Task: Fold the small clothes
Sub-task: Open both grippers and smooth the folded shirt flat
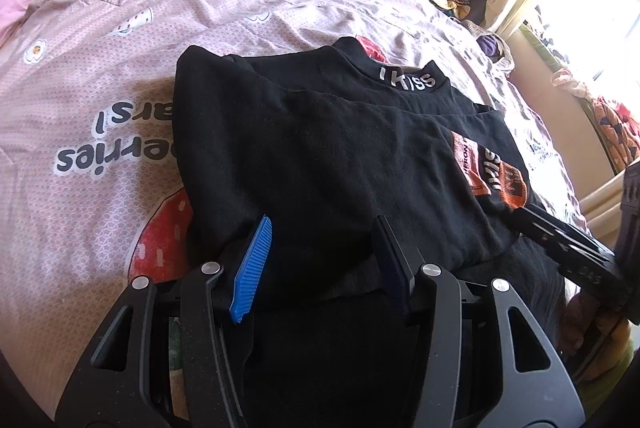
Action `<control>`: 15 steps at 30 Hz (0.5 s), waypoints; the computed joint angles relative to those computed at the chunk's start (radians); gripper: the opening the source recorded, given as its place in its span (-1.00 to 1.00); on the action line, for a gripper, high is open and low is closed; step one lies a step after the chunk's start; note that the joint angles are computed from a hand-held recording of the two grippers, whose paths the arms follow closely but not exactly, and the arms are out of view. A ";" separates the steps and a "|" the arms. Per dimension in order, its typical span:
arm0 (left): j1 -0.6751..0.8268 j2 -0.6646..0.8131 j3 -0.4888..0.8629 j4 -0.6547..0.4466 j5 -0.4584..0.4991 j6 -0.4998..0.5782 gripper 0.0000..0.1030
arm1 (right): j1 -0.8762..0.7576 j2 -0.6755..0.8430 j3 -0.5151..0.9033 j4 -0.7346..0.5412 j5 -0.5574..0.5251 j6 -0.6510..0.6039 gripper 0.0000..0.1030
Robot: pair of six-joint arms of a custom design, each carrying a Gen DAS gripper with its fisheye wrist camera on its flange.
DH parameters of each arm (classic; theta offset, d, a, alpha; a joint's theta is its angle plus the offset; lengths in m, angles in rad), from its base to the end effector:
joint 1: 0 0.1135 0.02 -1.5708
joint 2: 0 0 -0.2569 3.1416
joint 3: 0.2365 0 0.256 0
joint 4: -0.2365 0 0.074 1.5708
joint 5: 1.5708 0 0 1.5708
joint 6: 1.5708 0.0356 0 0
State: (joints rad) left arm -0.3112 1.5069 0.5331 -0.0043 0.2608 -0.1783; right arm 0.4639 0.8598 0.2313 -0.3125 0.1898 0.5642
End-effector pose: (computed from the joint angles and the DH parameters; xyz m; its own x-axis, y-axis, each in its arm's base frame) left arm 0.2387 -0.0864 0.1079 -0.8539 0.0947 -0.5118 0.2861 0.9068 -0.3096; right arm 0.1399 0.0625 0.1223 -0.7925 0.1907 -0.5792 0.0992 0.9775 0.1861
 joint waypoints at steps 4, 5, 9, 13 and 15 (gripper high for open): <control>-0.004 -0.031 -0.010 -0.014 0.006 -0.005 0.03 | 0.025 -0.103 -0.002 -0.070 0.011 0.014 0.65; -0.008 -0.038 -0.011 -0.017 0.002 -0.006 0.05 | 0.037 -0.130 -0.001 -0.090 0.018 0.018 0.76; -0.022 -0.075 -0.017 -0.036 -0.007 -0.012 0.24 | 0.094 -0.192 0.008 -0.152 0.070 0.058 0.85; -0.030 -0.120 -0.028 -0.058 -0.021 -0.021 0.52 | 0.116 -0.254 0.010 -0.207 0.088 0.091 0.87; -0.033 -0.135 -0.028 -0.070 -0.039 -0.024 0.72 | 0.131 -0.287 0.014 -0.241 0.103 0.107 0.87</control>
State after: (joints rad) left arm -0.3444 1.3719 0.5050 -0.0745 0.2223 -0.2023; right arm 0.5950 0.5728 0.2453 -0.5531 0.2930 0.6716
